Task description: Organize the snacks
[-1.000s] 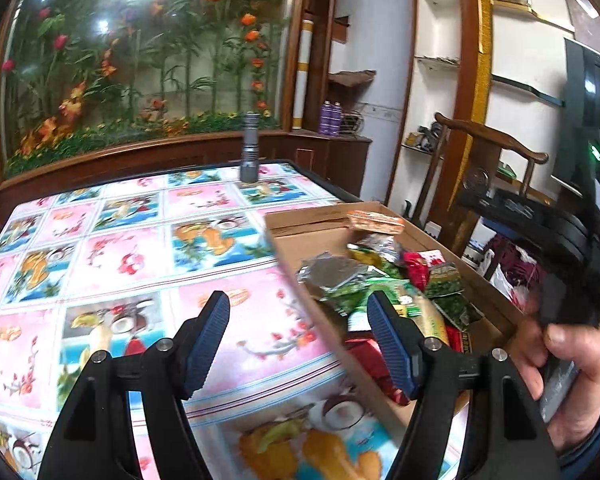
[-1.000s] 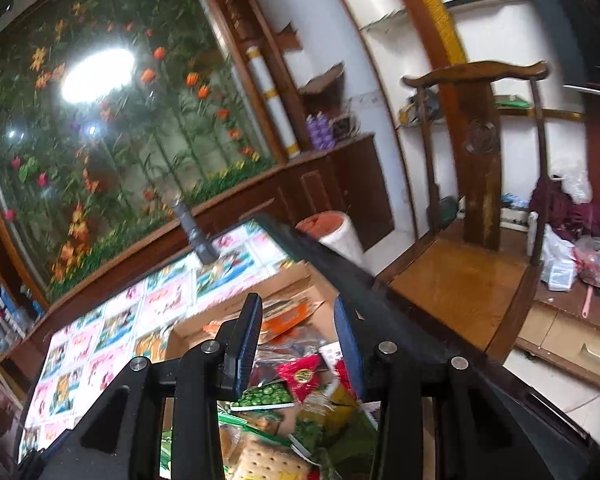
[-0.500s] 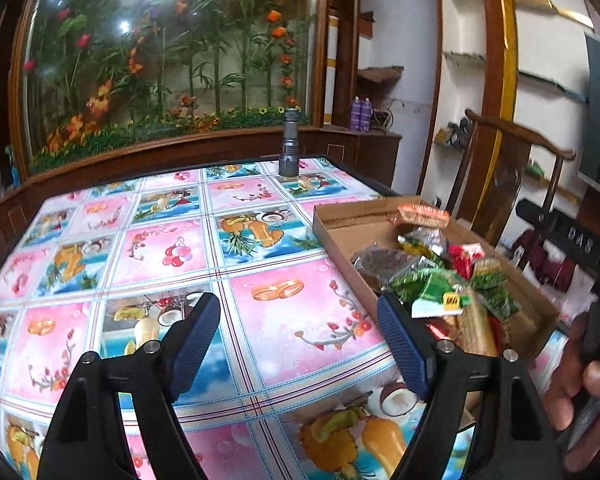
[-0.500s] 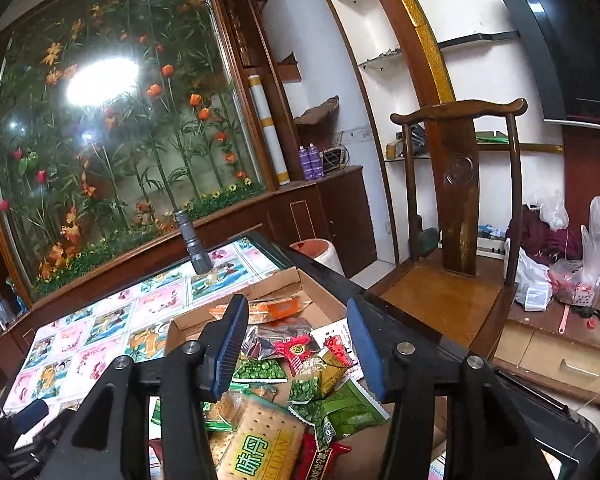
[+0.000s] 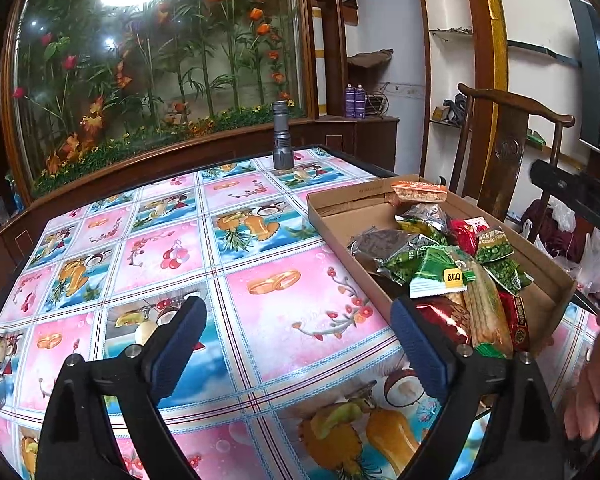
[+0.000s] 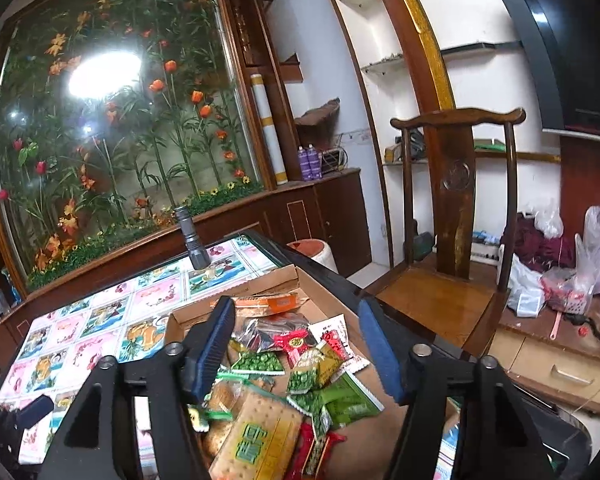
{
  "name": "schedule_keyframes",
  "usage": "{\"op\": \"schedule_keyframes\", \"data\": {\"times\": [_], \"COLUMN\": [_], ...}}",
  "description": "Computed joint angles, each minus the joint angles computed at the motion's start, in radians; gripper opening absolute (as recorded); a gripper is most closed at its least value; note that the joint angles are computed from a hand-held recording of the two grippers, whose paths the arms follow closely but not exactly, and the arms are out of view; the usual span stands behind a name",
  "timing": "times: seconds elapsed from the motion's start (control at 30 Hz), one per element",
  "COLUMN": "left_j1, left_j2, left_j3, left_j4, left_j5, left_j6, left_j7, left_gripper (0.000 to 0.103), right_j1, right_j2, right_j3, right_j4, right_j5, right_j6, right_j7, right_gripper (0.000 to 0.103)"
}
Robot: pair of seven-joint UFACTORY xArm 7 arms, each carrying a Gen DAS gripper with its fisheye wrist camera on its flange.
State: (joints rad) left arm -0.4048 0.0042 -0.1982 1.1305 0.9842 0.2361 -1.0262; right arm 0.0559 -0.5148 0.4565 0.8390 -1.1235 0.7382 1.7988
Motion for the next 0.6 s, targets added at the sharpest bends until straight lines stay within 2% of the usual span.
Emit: {"op": "schedule_keyframes", "data": {"times": [0.2, 0.3, 0.4, 0.5, 0.6], "left_j1": [0.000, 0.001, 0.001, 0.002, 0.009], "left_j2": [-0.007, -0.016, -0.027, -0.035, -0.045], "left_j3": [-0.001, -0.007, -0.018, -0.025, -0.019], "left_j4": [0.002, 0.002, 0.008, 0.014, 0.000], "left_j5": [0.053, 0.076, 0.123, 0.085, -0.036], "left_j6": [0.005, 0.022, 0.056, 0.091, 0.067], "left_j7": [-0.047, -0.062, -0.095, -0.076, 0.016], "left_gripper": [0.098, 0.102, 0.102, 0.103, 0.103], "right_j1": [0.021, 0.032, 0.046, 0.056, 0.063], "right_j2": [-0.025, -0.017, -0.009, -0.005, 0.000], "right_j3": [0.072, 0.072, 0.050, 0.039, 0.035], "right_j4": [-0.012, -0.004, -0.001, -0.001, 0.003], "right_j5": [-0.033, -0.040, -0.026, -0.009, 0.003], "right_j6": [0.086, 0.108, 0.112, 0.123, 0.135], "right_j7": [0.014, 0.010, 0.005, 0.003, -0.007], "right_gripper": [0.084, 0.091, 0.092, 0.093, 0.096]}}
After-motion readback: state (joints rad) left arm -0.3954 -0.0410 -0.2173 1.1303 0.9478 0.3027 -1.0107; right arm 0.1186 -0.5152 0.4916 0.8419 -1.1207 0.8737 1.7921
